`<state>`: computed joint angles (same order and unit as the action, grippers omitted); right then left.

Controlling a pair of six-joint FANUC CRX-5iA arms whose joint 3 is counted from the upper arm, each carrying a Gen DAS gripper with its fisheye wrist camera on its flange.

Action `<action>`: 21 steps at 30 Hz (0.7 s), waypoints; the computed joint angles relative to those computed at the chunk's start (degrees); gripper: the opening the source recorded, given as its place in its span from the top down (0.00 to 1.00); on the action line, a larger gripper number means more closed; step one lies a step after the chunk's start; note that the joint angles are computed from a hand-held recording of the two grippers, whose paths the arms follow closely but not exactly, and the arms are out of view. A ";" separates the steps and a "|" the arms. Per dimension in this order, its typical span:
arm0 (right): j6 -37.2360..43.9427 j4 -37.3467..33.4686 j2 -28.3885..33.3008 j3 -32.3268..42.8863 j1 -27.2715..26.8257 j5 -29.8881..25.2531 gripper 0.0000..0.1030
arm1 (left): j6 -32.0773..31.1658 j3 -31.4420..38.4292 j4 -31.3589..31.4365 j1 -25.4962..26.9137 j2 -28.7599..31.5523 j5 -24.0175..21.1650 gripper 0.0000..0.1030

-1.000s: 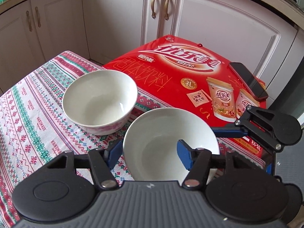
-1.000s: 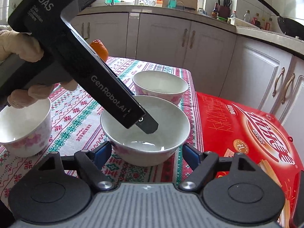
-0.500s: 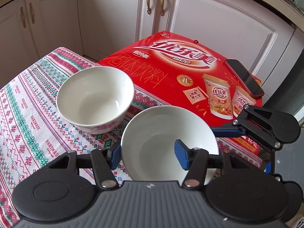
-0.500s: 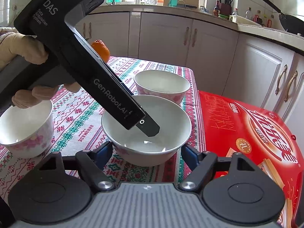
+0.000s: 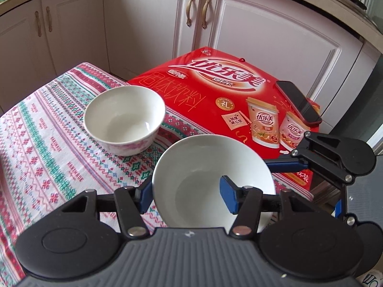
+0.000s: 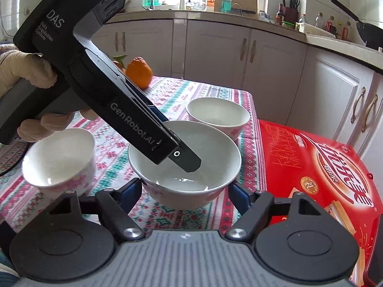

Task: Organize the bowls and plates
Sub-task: 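Lift the bowl with both tools and carry it over the placed bowl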

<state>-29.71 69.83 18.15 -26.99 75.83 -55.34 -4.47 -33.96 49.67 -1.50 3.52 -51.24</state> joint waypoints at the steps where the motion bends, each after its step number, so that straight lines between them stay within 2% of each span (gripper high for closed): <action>1: 0.41 -0.12 0.01 0.29 0.30 -0.26 0.20 | -0.22 -0.48 0.20 0.46 -0.67 -0.27 0.45; 21: 5.87 1.37 1.16 5.95 3.76 -1.24 0.20 | -4.30 -7.12 2.85 11.79 -11.68 -6.26 0.45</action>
